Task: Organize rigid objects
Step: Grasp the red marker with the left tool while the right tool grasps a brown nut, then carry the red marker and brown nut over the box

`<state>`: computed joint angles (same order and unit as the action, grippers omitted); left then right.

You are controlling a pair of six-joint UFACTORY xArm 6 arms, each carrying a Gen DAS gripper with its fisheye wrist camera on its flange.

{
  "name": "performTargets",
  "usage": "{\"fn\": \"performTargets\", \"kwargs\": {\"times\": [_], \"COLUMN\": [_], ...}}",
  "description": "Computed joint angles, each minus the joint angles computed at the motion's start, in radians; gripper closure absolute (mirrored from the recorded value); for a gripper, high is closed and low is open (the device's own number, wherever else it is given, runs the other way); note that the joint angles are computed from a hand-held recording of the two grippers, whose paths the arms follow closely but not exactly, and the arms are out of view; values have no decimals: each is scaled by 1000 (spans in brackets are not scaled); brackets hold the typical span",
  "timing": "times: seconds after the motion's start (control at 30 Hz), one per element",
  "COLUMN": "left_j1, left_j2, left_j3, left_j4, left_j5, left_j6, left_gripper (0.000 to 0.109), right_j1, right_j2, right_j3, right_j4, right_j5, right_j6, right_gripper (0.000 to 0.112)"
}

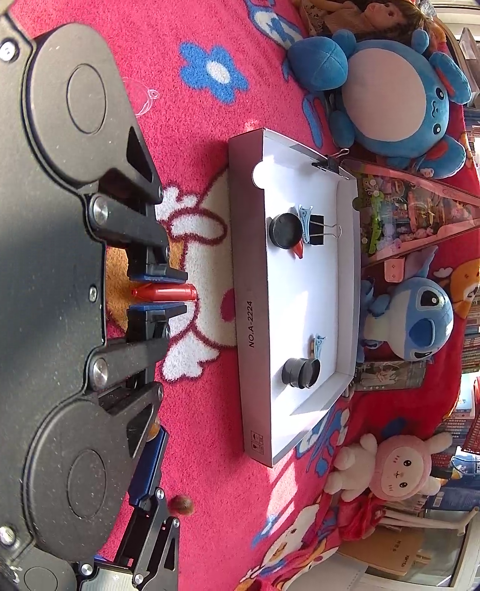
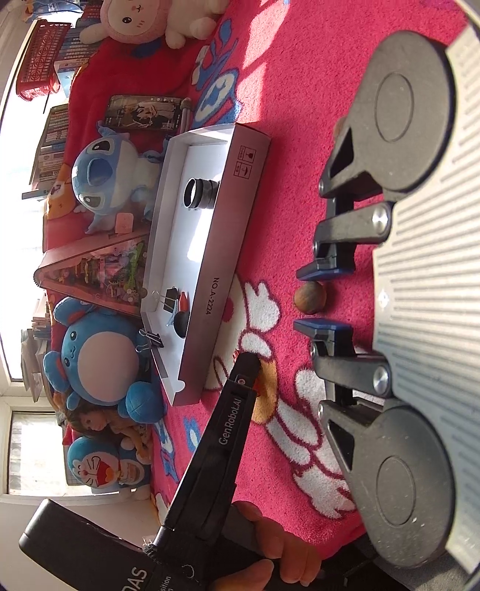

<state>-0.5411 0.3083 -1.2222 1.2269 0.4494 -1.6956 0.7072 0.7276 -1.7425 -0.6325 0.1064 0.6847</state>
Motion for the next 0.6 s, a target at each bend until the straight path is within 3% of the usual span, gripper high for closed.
{"fn": "performTargets", "kwargs": {"times": [0.43, 0.6], "left_j1": [20, 46], "left_j2": [-32, -35], "left_j3": [-36, -59], "left_j4": [17, -6], "left_j5": [26, 33], "left_j6": [6, 28], "left_gripper": [98, 98], "right_j1": [-22, -32], "right_j2": [23, 79], "right_j3": [-129, -248], "right_j4": [-166, -79], "right_j5": [100, 171], "right_j6": [174, 119], "right_gripper": [89, 89]}}
